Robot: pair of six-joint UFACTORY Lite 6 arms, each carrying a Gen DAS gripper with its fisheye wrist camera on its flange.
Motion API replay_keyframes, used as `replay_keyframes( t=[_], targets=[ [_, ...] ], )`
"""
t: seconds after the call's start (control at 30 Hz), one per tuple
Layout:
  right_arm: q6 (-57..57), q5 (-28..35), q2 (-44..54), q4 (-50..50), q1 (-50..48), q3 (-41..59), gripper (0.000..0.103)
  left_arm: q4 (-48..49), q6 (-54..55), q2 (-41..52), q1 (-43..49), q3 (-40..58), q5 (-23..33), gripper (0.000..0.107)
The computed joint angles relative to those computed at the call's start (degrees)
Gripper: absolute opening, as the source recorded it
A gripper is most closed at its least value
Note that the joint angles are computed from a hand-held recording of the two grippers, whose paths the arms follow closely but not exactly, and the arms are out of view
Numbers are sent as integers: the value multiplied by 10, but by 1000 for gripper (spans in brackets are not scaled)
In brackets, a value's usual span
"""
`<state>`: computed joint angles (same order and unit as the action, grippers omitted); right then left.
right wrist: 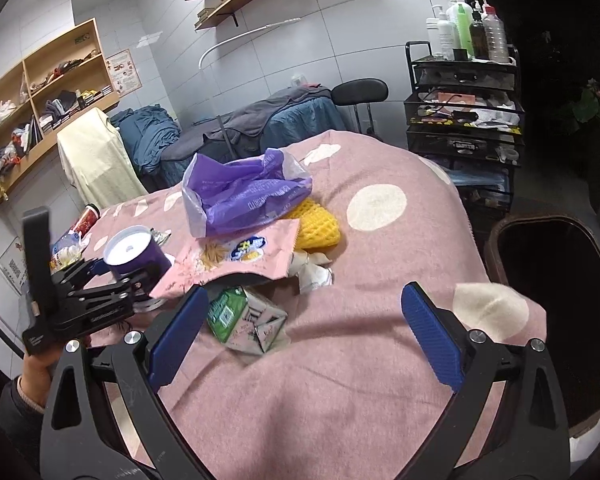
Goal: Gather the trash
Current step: 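Return to the table and grasp the blue tub with the left tool, then grasp the purple plastic bag with the right tool while the left tool holds the tub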
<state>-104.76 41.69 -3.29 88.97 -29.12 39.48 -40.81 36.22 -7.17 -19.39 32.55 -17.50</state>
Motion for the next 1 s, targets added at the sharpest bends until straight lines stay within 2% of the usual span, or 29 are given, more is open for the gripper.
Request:
replay_keyframes(
  t=[0.27,0.4,0.6,0.67,0.7,0.73,0.77,0.8,0.87,1.0],
  targets=[
    [6,-75,23,34,139,67,96,-58,-5,-142,-23,-79,-17,72],
    [-10,-136,54,68,219,117,96,-188,90,-196,-73,-113,-68,72],
    [-14,-224,138,92,307,217,83,-245,111,-237,-105,-150,-84,72],
    [27,-253,174,52,326,253,75,-252,106,-251,-108,-163,-80,72],
    [51,-259,186,25,329,264,63,-250,100,-257,-107,-170,-75,72],
    [78,-255,197,-4,329,272,43,-252,101,-264,-106,-175,-72,72],
    [97,-245,204,-25,327,277,34,-258,104,-265,-110,-177,-73,72],
    [97,-230,203,-25,320,272,20,-270,113,-272,-116,-183,-77,72],
    [72,-214,190,0,309,254,15,-281,121,-280,-124,-191,-82,72],
    [18,-154,127,44,268,190,12,-289,115,-285,-140,-200,-88,72]
  ],
)
